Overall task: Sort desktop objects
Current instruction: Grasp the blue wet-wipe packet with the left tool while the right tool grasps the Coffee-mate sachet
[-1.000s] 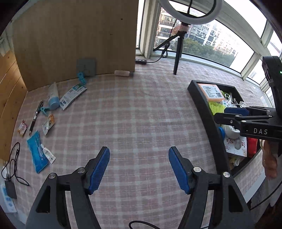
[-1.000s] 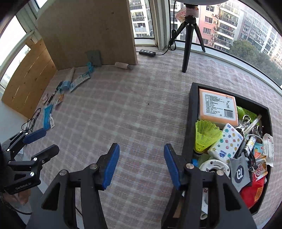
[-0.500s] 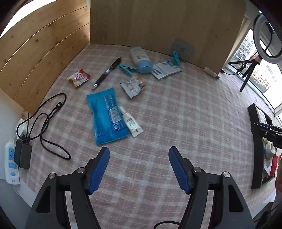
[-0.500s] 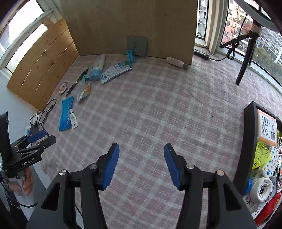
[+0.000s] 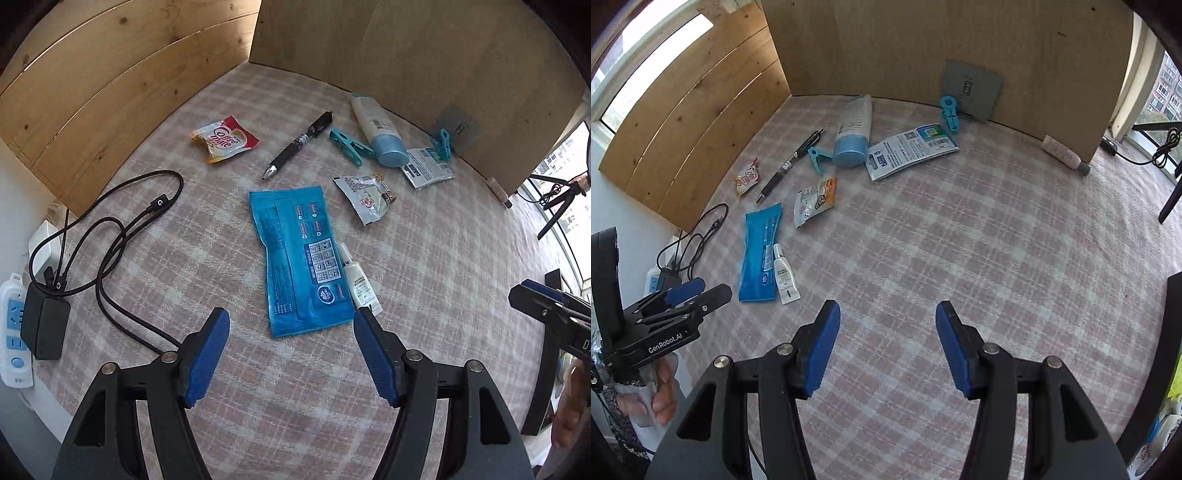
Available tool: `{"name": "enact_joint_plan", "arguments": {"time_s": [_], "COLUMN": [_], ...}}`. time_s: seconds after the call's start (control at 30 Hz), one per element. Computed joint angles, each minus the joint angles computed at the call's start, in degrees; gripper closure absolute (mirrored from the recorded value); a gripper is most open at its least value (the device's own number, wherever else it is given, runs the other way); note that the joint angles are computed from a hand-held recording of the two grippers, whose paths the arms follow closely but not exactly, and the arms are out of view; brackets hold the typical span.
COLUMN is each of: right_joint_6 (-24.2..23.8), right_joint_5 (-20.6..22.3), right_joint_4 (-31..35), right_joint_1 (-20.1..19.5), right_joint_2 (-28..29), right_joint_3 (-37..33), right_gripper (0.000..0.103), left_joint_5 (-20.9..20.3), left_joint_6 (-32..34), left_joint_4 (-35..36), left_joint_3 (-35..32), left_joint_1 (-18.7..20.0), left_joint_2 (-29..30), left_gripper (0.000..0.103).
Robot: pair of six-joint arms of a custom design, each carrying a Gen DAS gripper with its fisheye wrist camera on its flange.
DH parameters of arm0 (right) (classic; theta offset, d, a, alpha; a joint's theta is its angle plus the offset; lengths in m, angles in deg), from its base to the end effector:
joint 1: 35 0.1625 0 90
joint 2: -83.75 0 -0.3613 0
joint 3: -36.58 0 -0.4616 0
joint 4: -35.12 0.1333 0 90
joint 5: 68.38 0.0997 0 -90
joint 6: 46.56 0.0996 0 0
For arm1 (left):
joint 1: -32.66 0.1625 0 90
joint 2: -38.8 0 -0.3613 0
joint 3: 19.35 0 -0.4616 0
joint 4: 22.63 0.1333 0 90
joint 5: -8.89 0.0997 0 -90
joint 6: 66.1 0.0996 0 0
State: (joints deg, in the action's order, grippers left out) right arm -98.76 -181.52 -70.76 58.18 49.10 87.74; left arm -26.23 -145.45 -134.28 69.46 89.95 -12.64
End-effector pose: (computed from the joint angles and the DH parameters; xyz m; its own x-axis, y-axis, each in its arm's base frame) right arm 0.1405 -0.8320 0.1441 -0.5188 -0.8228 0.2322 -0.7593 0.5682 0.3172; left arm -0.1827 -0.6819 0.0827 -0.5785 -0.7041 -0.4118 -0.2619 0.6385 -0.7237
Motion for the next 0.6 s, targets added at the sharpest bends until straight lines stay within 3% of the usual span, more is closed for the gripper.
{"name": "enact_joint_plan", "arguments": {"time_s": [0.2,0.6], "right_joint_6": [1.2,8.4], "right_joint_5": [-1.1,-1.7], "right_joint_4": [0.8,6.3], "right_joint_1": [1.6,4.5], "right_joint_2": [4.4,18.3], "right_joint_3": [-2.9,-17.1], "right_gripper": [0.048,0.045], "left_joint_5": [-0.2,-0.3], "left_joint_6": [1.5,-0.8], "left_joint_4": [-0.5,2.3], "left_joint_3": [-3.9,-10.0], "left_joint_1": [2.3,5.4], "left_joint_2": [2.4,6.8], "left_gripper": [0.033,0.031]}}
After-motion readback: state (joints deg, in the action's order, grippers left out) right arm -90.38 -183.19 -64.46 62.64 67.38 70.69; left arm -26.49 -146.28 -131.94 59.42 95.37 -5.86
